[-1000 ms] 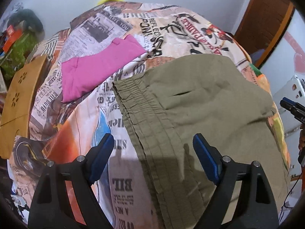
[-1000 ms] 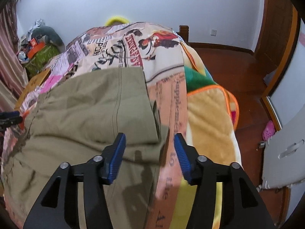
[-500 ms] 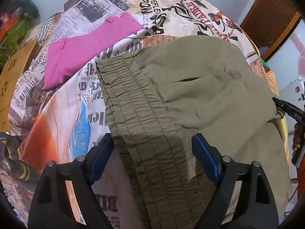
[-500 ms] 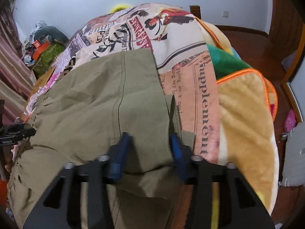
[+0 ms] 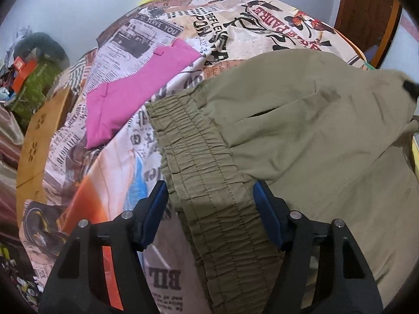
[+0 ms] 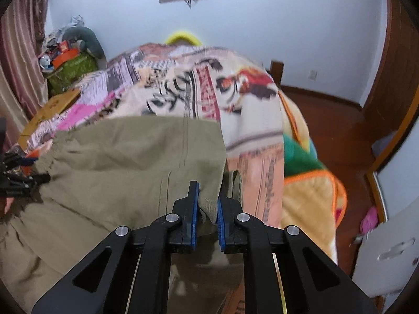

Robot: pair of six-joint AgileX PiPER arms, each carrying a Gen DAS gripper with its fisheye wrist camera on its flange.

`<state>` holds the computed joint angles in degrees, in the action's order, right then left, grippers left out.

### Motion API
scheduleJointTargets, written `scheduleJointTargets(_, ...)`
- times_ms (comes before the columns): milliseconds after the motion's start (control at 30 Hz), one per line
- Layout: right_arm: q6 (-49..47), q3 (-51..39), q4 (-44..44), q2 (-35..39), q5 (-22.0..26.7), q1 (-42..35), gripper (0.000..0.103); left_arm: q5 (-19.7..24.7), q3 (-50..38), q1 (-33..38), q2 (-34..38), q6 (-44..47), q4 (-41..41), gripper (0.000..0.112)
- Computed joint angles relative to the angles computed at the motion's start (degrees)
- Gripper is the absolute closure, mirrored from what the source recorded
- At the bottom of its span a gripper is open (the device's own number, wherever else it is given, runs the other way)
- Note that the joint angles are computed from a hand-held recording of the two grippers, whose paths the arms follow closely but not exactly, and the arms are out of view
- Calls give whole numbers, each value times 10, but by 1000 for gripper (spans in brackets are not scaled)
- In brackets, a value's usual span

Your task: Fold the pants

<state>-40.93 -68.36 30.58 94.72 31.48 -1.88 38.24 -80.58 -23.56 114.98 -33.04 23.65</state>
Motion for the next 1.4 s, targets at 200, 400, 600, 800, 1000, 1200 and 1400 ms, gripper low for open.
scheduleJointTargets(200, 57, -16, -59, 25, -12, 25, 93, -8, 10, 12, -5, 1, -7, 45)
scheduleJointTargets(400, 96, -17, -89, 70, 0, 20, 93, -21, 18, 19, -8, 17, -31, 44)
scheduleJointTargets(600, 111, -21, -105, 56, 15, 18, 84, -15, 25, 12, -26, 8, -24, 45)
scheduleJointTargets(800, 133, -62, -131, 42, 61, 12, 76, -26, 30, 39, -59, 55, -81, 45)
scheduleJointTargets(1000, 110, -103, -91, 37, 65, 14, 56, -18, -8, 71, -60, 70, -95, 45)
scheduleJointTargets(1200, 136, -191, -102, 90, 83, 37, 55, -6, -72, 98, -26, 100, -114, 44)
scheduleJointTargets(1400, 175, -315, -119, 190, 118, 54, 54, 28, -160, 133, 53, 168, -196, 43)
